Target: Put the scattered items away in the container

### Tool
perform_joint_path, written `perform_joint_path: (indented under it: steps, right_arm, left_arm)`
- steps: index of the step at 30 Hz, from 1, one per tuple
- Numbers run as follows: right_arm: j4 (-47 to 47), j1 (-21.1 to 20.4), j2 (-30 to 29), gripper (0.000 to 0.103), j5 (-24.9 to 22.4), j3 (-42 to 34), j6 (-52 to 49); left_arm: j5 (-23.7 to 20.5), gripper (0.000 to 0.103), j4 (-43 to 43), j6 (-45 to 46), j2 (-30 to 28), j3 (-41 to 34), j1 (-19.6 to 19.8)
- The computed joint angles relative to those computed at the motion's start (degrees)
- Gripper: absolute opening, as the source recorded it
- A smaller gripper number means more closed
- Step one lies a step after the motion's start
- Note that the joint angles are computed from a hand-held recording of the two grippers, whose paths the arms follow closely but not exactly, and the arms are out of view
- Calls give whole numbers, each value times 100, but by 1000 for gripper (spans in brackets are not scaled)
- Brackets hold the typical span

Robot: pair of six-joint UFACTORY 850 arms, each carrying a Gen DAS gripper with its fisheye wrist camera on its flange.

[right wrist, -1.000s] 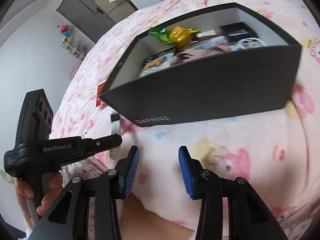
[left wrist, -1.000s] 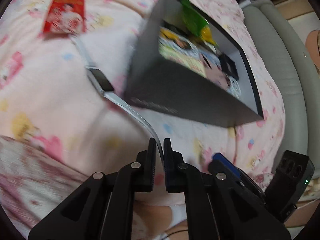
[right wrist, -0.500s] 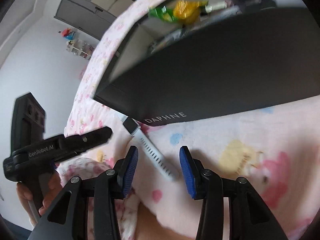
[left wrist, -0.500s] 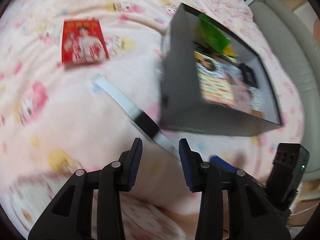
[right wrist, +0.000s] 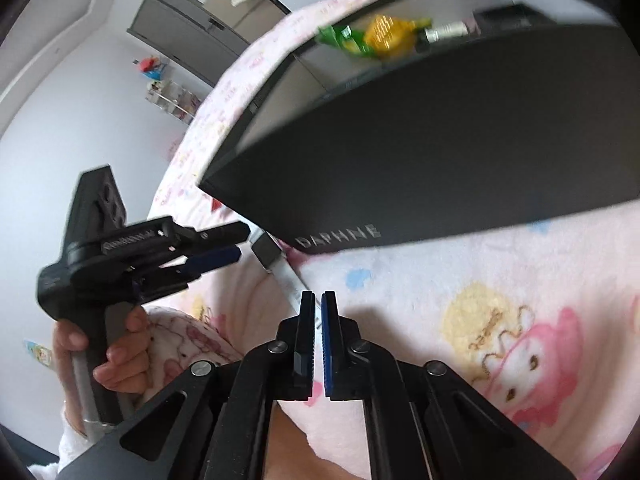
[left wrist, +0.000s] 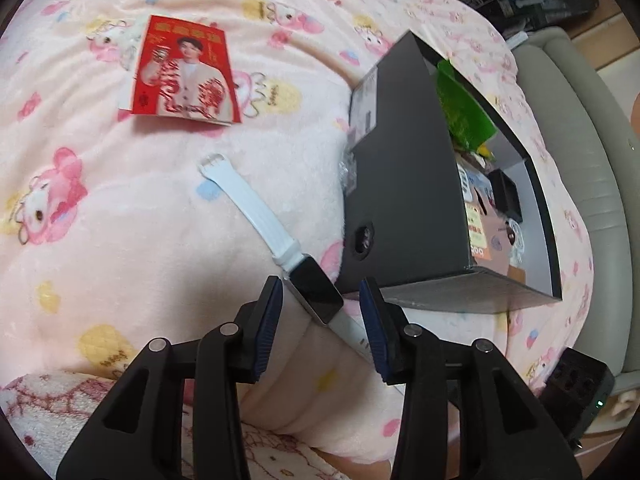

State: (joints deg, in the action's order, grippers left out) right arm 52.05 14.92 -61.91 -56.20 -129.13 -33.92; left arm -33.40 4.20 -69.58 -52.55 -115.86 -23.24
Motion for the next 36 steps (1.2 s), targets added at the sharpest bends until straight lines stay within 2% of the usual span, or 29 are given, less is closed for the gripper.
perform_joint_path:
  steps: [3,5,6,10,11,12,13,14,15,19,23,25,27,29,32,33,34,36]
  right_arm:
    - [-97,-17,247,2,215,337,-153]
    - [-309,-20,211,2,111,254,7]
    - [-464,-12,128,6,-8,116,147]
    - [-1009,76,-438,30,-479,-726,731]
    - [-929,97,-546,31,-526,-850,736]
    - [-855,110,-564,31,-503,-856,683]
    - [-812,113,-556,26,-452,-832,596]
    - [-841,134,-523,19,-367,-790,520]
    - [-927,155,-445,7,-230,-683,453]
    - [-822,105,-247,2,-62,-387,255]
    - [-1145,55,126,2,521,98,275]
    - [-1446,7,194,2,841,139,588]
    - [-1818,-22,119,4,911,-35,990]
    - [-1457,-79,152,5,961,43,1142]
    - [-1056,-122,173,13,1025,117,1300]
    - [-943,-148,173,20,1046,151,1325]
    - [-914,-180,127,27,1023,88,1479]
    - [-932,-200,54,31,1027,69,1848]
  left_arm:
    - [62,41,208,-202,100,134,-47]
    - [-27,41,297,-295,37,25,-71]
    - [-86,42,307,-319,18,-5,-71]
    - [-200,42,84,-185,-96,-145,-38]
    - [-189,42,44,-154,-102,-141,-32]
    - [-181,42,20,-137,-119,-150,-27]
    - [-168,42,-9,-124,-116,-139,-23]
    - [-139,43,-41,-120,-103,-109,-18]
    - [-94,43,-72,-119,-80,-65,-12]
    - [88,43,64,-387,48,151,-23]
    - [119,43,201,-540,83,192,-36]
    - [28,43,136,-432,11,70,-35]
    - [-109,43,175,-432,-67,-70,-41]
    - [-226,43,177,-446,-131,-177,-44]
    - [-500,43,170,-521,-260,-363,-27]
    - [-544,43,158,-553,-291,-394,-12]
    - [-530,43,135,-586,-304,-394,9]
    - [-362,43,66,-686,-279,-294,63]
